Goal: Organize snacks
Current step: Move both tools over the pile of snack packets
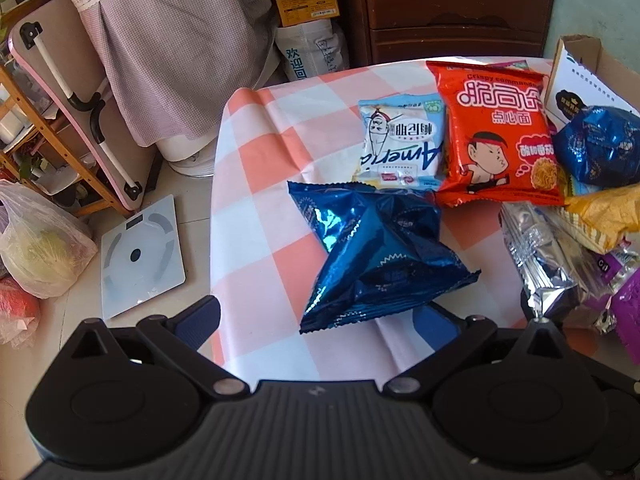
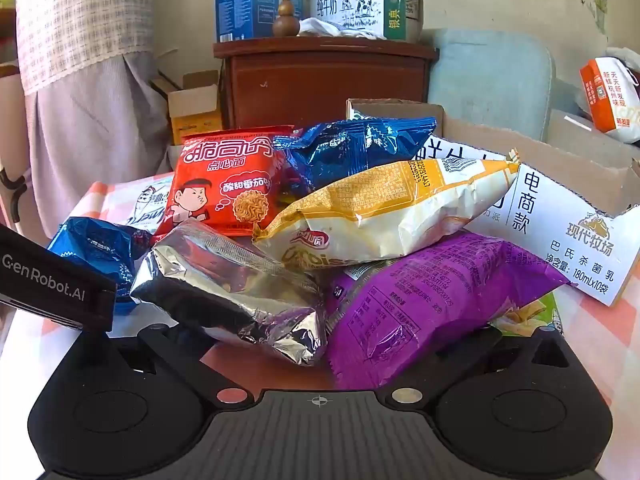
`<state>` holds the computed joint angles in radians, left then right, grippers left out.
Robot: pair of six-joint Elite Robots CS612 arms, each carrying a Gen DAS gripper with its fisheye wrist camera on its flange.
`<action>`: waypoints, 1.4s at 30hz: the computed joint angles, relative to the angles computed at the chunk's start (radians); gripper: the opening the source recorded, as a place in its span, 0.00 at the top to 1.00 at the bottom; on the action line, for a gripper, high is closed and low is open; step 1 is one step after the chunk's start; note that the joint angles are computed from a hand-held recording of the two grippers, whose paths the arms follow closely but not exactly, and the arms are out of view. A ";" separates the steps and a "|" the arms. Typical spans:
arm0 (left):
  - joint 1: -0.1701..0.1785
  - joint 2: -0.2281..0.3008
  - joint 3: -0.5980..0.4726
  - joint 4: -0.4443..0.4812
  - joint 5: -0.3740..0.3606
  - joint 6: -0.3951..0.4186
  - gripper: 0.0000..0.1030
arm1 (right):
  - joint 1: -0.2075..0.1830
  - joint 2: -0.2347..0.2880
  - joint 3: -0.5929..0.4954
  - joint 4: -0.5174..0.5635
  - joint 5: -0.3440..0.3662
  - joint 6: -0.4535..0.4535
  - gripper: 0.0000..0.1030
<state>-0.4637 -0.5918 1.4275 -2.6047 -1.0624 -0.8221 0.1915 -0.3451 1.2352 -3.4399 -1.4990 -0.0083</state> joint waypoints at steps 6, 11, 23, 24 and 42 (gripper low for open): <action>-0.002 -0.024 0.027 -0.038 0.001 -0.012 0.01 | 0.003 0.003 -0.002 -0.003 -0.003 0.001 0.00; -0.005 -0.039 0.037 -0.067 0.004 -0.014 0.01 | 0.003 0.004 -0.005 0.003 -0.003 -0.001 0.00; -0.019 -0.067 0.064 -0.151 0.009 0.033 0.01 | -0.018 -0.081 0.039 0.260 0.087 -0.150 0.00; -0.021 -0.070 0.068 -0.159 0.011 0.037 0.01 | -0.016 -0.092 0.042 0.294 0.077 -0.151 0.00; -0.039 -0.100 0.084 -0.124 0.034 0.115 0.01 | -0.058 -0.226 0.111 0.417 0.108 -0.227 0.00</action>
